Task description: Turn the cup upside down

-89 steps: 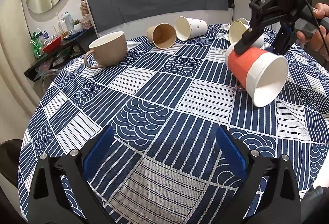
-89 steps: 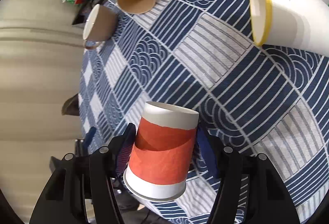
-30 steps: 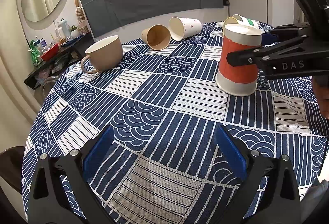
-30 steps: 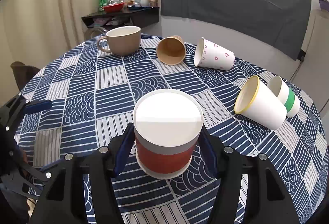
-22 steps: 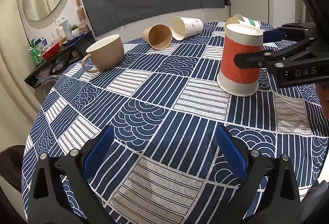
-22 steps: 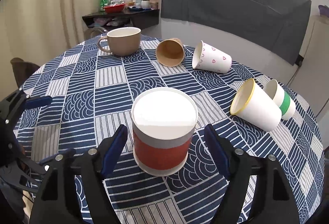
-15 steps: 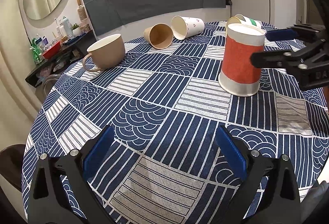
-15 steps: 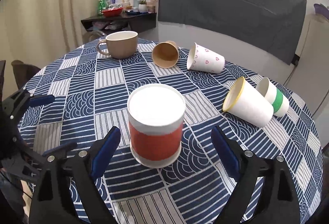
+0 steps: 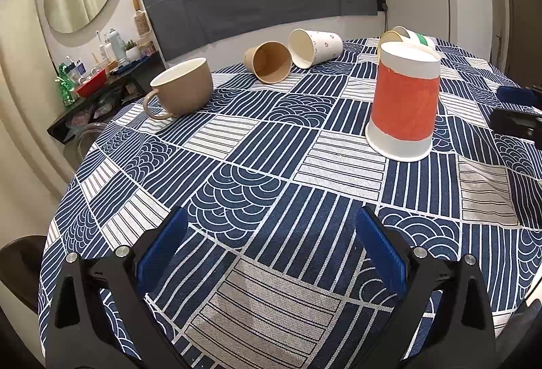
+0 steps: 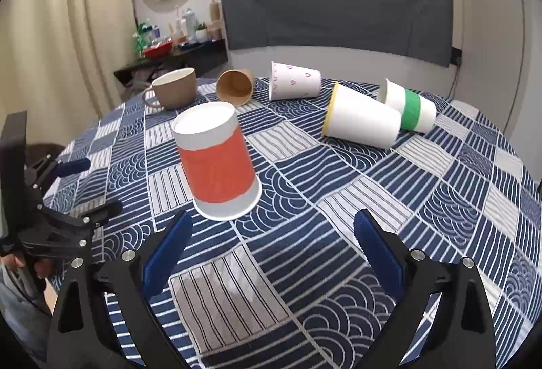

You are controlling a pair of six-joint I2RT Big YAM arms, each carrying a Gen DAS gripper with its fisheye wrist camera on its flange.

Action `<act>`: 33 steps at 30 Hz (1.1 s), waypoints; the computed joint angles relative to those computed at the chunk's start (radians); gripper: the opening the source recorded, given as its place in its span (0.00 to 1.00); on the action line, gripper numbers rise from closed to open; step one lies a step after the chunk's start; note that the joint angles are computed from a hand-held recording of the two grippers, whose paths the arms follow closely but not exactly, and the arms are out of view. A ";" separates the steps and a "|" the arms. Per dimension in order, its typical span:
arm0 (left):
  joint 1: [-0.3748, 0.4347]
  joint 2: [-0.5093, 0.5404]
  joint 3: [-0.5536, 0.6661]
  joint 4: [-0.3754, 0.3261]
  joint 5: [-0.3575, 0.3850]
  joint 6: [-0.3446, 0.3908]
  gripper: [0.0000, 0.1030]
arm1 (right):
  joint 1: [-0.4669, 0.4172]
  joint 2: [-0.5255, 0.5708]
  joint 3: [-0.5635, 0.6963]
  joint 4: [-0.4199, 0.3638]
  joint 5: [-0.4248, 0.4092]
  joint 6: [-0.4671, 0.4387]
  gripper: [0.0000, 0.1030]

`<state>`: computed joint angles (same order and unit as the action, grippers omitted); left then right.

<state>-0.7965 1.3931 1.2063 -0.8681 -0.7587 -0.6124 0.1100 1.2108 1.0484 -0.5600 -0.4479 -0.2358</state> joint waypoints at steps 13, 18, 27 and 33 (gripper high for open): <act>0.006 -0.004 -0.002 0.002 0.015 -0.004 0.94 | -0.007 -0.040 -0.086 0.156 0.046 -0.038 0.92; 0.011 -0.007 -0.005 0.007 0.029 -0.008 0.94 | -0.015 -0.019 -0.064 0.116 0.021 -0.025 0.92; 0.009 -0.011 -0.010 0.021 0.031 0.005 0.94 | -0.014 -0.018 -0.064 0.110 0.012 -0.031 0.92; 0.003 -0.001 0.002 -0.011 -0.007 -0.026 0.94 | -0.015 -0.017 -0.063 0.107 0.007 -0.032 0.92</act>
